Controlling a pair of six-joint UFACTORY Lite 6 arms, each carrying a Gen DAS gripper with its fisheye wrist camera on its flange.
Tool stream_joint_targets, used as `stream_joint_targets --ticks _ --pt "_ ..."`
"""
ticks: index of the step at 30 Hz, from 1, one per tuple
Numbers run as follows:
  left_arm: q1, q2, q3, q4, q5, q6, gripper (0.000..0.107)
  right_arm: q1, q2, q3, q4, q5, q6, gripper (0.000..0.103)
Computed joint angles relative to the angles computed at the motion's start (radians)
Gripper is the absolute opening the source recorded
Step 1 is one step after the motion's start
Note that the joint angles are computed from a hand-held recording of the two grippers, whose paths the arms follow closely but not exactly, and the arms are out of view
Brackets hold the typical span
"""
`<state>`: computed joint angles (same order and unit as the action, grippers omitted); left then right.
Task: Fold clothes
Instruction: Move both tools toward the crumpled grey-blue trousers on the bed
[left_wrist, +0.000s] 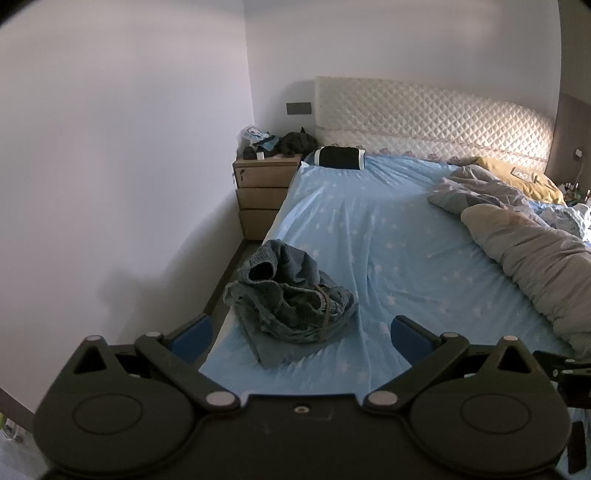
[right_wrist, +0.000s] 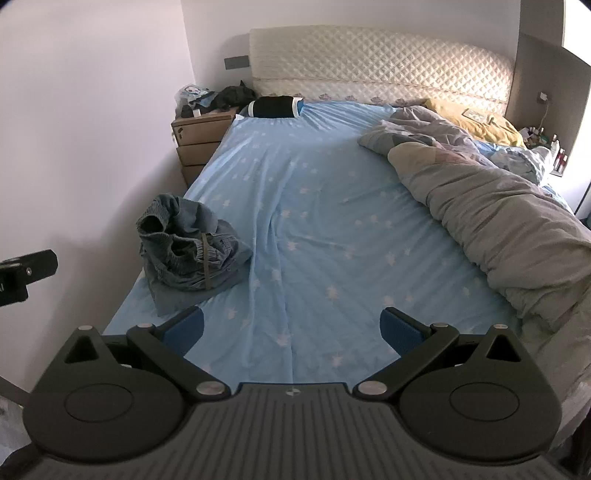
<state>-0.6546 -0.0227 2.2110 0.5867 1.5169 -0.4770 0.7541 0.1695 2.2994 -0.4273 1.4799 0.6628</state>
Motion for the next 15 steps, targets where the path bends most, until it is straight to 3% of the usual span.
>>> stream_joint_targets --ticks 5,10,15 --pt "-0.023 -0.009 -0.008 0.025 0.004 -0.018 0.103 -0.021 0.004 0.024 0.014 0.009 -0.021 0.103" --pt "-0.132 -0.178 -0.371 0.11 -0.092 -0.205 0.103 0.002 -0.056 -0.108 -0.007 -0.045 0.023 0.103" --pt "-0.084 -0.186 -0.359 0.069 -0.112 -0.143 0.103 0.018 -0.048 -0.123 -0.028 -0.055 0.043 0.103"
